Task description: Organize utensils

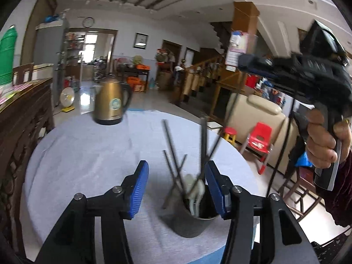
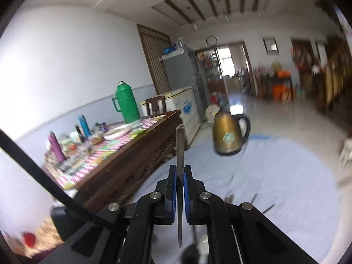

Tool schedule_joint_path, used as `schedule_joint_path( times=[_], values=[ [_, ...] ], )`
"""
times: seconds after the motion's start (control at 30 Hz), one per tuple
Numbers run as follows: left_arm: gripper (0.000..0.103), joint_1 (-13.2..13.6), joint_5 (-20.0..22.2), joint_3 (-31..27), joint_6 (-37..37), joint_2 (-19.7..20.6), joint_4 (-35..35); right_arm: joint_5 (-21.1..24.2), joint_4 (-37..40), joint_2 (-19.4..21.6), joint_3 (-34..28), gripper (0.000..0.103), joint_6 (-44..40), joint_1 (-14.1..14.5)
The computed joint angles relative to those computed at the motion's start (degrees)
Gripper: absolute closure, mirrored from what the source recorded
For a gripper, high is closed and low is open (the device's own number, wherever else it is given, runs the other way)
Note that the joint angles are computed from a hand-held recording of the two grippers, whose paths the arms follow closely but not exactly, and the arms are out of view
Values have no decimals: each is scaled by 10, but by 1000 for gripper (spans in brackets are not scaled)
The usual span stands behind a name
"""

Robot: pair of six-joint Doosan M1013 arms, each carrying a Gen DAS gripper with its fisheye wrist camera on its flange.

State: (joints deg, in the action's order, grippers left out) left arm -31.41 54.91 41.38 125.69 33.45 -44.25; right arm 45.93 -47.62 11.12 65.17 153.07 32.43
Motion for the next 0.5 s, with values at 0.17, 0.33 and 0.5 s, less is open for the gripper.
schedule_joint_path(
  times=[0.17,0.33,0.5],
  values=[
    [48,6,2,-15,-37,11,28,39,54,14,-15,97,-71,0],
    [48,5,14,-33,-64,22,49,89,196,33,-35,96,-160,-22],
    [48,6,46,-69,-98,43,75,50,264,13,-3,85,-152,-48]
  ],
)
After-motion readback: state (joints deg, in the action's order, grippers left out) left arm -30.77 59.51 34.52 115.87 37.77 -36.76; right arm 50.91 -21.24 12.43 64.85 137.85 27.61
